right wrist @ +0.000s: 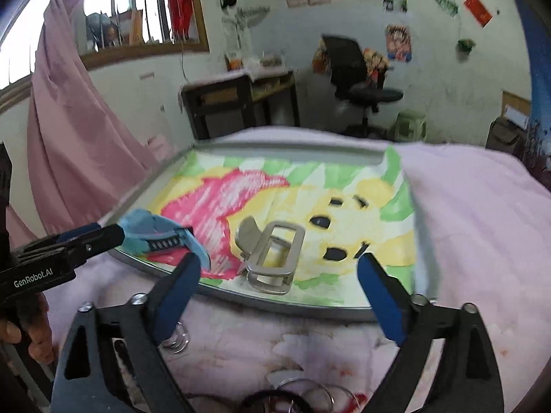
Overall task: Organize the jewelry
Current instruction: 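Withdraw both grippers from the tray back over the jewelry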
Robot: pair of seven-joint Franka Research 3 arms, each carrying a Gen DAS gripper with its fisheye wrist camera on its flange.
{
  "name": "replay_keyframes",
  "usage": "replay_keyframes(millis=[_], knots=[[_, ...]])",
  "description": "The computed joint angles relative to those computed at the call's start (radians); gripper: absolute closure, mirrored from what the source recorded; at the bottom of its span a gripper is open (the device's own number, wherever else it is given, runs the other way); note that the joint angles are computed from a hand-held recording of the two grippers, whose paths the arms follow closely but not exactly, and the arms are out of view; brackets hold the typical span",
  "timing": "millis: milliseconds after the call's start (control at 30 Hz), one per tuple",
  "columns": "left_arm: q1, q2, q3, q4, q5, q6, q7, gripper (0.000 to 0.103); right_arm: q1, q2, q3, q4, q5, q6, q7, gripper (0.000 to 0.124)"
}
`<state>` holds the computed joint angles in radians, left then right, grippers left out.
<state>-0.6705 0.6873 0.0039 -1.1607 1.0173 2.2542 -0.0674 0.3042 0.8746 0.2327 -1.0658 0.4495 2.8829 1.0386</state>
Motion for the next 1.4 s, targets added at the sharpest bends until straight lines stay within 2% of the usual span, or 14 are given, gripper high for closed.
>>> replay_keyframes(millis=[100,233,300,500,600,733,767,867,967,1133,1200,1300,1400], knots=[[-0.037,-0.022,0.013,-0.029,0.052,-0.023,-0.035,0.022,-0.1,-0.094,0.141,-0.178,0.082,0.129,-0.155,0.022],[-0.084,-0.054,0.012,-0.074,0.132,-0.074,-0.099,0.01,-0.252,-0.17,0.343,-0.351,0.182,0.257,-0.355,0.022],[-0.1,-0.072,0.004,-0.1,0.169,-0.103,-0.137,0.008,-0.326,-0.194,0.436,-0.423,0.209,0.31,-0.414,0.022],[-0.114,-0.116,-0.039,-0.17,0.241,-0.151,-0.218,0.005,-0.456,-0.257,0.557,-0.573,0.205,0.359,-0.407,0.022],[-0.116,-0.133,-0.059,-0.2,0.263,-0.164,-0.246,0.004,-0.559,-0.263,0.666,-0.654,0.183,0.412,-0.406,0.022],[-0.117,-0.139,-0.081,-0.219,0.279,-0.181,-0.257,0.003,-0.66,-0.266,0.765,-0.746,0.131,0.474,-0.381,0.022],[-0.116,-0.136,-0.086,-0.219,0.277,-0.186,-0.246,0.003,-0.668,-0.271,0.771,-0.759,0.119,0.481,-0.371,0.022],[-0.108,-0.13,-0.096,-0.219,0.263,-0.182,-0.214,0.002,-0.68,-0.294,0.765,-0.8,0.087,0.498,-0.338,0.022],[-0.103,-0.123,-0.101,-0.214,0.242,-0.173,-0.184,0.002,-0.636,-0.331,0.697,-0.806,0.074,0.478,-0.295,0.022],[-0.089,-0.105,-0.105,-0.196,0.189,-0.138,-0.125,0.002,-0.47,-0.392,0.479,-0.777,0.059,0.391,-0.197,0.022],[-0.08,-0.102,-0.105,-0.195,0.163,-0.119,-0.105,0.002,-0.354,-0.417,0.332,-0.758,0.043,0.333,-0.133,0.022],[-0.066,-0.098,-0.106,-0.195,0.122,-0.086,-0.082,0.002,-0.258,-0.425,0.211,-0.732,0.043,0.259,-0.085,0.022],[-0.041,-0.093,-0.109,-0.198,0.071,-0.028,-0.05,0.002,-0.199,-0.419,0.139,-0.703,0.063,0.207,-0.065,0.022]])
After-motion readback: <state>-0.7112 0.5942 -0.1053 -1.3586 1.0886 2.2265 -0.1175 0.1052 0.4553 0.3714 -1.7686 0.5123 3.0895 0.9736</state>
